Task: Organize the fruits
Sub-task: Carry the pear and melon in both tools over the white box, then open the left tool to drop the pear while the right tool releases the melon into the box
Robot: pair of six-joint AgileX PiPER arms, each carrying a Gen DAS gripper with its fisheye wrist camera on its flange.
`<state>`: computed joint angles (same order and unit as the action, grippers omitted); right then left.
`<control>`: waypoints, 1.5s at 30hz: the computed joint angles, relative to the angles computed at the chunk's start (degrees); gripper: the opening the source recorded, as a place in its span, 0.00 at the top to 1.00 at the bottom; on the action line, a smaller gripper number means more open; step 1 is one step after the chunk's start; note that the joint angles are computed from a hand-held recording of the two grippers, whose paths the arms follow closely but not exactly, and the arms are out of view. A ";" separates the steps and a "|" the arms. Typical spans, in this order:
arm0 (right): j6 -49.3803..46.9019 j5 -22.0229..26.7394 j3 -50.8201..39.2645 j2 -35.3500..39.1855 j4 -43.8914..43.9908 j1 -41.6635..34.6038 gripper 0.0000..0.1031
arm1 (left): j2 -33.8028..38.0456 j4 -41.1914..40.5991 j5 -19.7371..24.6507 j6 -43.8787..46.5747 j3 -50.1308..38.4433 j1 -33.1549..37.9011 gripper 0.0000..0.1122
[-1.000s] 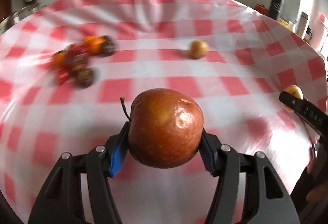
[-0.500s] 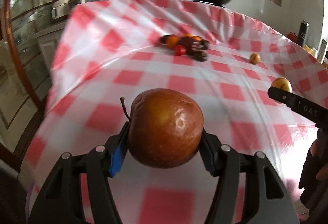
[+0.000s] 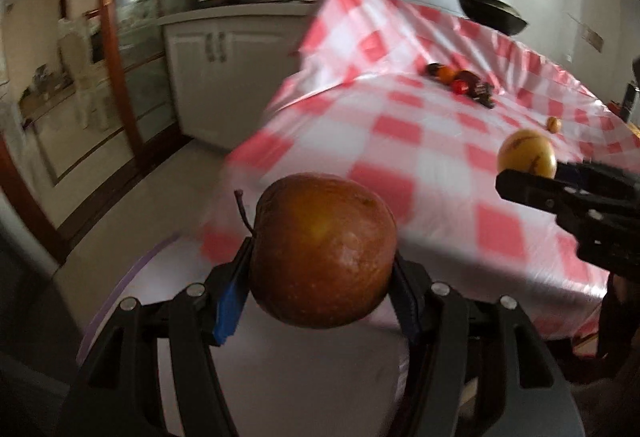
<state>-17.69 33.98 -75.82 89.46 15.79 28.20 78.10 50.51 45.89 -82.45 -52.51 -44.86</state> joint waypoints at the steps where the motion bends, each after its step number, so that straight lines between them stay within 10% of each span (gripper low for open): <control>1: -2.02 -0.15 0.30 0.08 0.36 2.70 0.56 | -1.60 0.30 0.77 -1.89 2.29 -0.29 0.45; 12: -15.19 6.84 -3.38 12.60 -1.50 20.90 0.56 | -12.11 -6.44 2.02 -16.45 24.71 4.86 0.45; 19: -13.79 12.10 -9.42 23.79 -5.34 24.20 0.56 | -4.16 -10.76 -6.74 -15.43 28.59 11.04 0.45; 35: -11.29 11.78 -8.08 29.30 -12.14 26.33 0.55 | 8.37 -9.90 1.13 -7.54 21.50 10.88 0.47; 40: -12.99 11.06 -7.74 28.13 -10.17 25.63 0.16 | 6.85 -9.57 2.35 -9.32 21.60 10.04 0.22; 45: -11.65 9.48 -5.87 25.45 -11.54 25.70 0.16 | 6.85 -7.08 4.66 -11.31 20.86 6.09 0.11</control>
